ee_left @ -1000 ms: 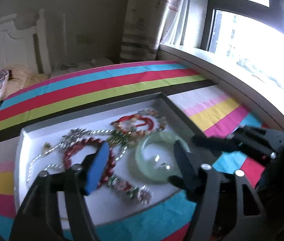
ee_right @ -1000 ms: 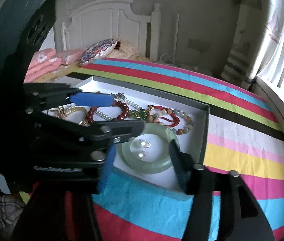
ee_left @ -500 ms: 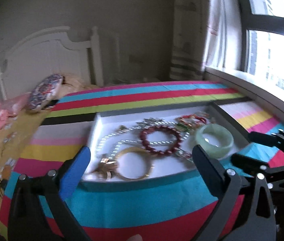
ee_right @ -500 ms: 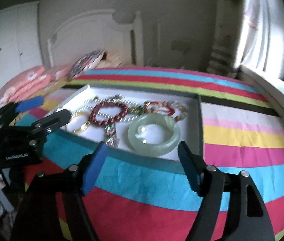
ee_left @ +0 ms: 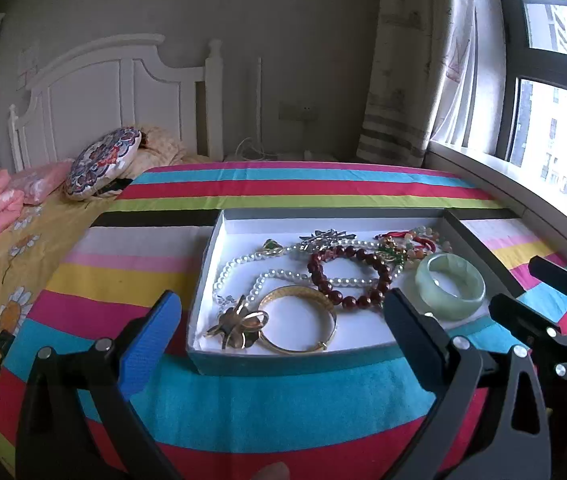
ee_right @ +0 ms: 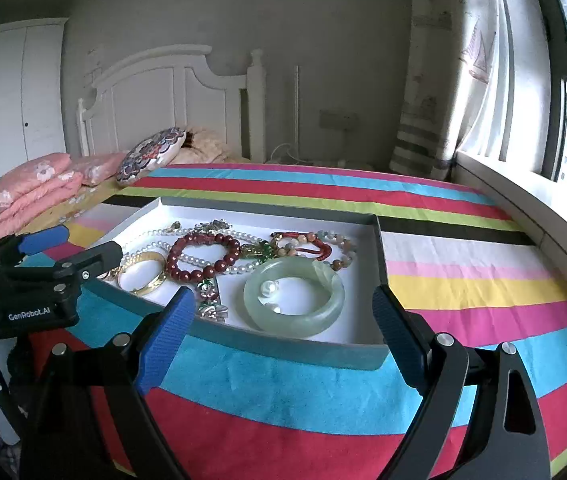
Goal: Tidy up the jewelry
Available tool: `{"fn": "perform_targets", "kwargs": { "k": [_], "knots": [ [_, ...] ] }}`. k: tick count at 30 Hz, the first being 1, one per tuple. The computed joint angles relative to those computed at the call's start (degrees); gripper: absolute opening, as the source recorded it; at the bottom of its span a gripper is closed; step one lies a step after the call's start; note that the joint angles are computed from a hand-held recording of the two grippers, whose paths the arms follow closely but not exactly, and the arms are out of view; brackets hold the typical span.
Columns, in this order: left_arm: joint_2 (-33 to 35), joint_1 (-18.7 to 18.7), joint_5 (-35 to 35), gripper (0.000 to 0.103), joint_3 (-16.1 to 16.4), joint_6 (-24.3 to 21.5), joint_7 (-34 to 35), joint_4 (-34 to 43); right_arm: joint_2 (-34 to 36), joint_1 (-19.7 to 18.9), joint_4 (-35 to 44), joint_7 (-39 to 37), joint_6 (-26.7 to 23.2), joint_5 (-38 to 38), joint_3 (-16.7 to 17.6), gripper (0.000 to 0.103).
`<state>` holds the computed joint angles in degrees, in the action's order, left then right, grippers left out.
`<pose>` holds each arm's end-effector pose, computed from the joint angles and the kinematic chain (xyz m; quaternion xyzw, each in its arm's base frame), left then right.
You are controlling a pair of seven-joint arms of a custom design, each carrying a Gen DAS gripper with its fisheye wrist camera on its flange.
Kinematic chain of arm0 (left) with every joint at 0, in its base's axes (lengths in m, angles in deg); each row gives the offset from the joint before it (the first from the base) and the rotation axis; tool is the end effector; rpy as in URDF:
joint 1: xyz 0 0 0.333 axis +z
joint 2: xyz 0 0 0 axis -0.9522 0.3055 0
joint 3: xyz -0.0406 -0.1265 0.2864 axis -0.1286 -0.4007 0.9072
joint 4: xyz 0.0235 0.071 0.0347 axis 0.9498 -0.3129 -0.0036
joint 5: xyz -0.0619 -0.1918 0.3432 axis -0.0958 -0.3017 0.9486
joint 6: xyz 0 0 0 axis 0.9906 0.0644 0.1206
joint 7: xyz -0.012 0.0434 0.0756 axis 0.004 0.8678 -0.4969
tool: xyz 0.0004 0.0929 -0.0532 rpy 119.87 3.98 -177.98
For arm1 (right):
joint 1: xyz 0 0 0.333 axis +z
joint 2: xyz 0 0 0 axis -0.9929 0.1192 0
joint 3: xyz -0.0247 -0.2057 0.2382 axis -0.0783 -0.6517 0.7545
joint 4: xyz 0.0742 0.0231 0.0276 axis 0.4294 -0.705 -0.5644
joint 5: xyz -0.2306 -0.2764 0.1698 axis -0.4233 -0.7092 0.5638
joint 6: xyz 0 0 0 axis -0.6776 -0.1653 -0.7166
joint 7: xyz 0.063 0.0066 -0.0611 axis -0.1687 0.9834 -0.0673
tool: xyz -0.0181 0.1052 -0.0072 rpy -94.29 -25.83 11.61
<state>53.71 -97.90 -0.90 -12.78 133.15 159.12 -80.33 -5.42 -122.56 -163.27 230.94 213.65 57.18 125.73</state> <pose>0.5841 -0.4601 0.5051 -0.3818 0.7707 -0.4640 0.2119 0.4026 0.2925 0.4748 -0.5089 0.6776 -0.4213 0.3231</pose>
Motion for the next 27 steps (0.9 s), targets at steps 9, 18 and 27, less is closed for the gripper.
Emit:
{"fn": "perform_targets", "kwargs": {
  "k": [9,18,27],
  "knots": [
    [0.05,-2.7,2.81,0.1,3.07,0.26,-2.26,0.37,-0.21,0.36,-0.65,0.46,0.99,0.18,-0.41,0.086],
    [-0.09,-2.14,3.17,0.1,2.48,0.33,-2.5,0.1,-0.17,0.2,-0.65,0.34,1.32,0.41,-0.2,0.086],
    [-0.05,-2.17,3.36,0.1,2.53,0.35,-2.74,0.17,-0.19,0.03,-0.54,0.11,1.33,0.8,0.04,0.086]
  ]
}}
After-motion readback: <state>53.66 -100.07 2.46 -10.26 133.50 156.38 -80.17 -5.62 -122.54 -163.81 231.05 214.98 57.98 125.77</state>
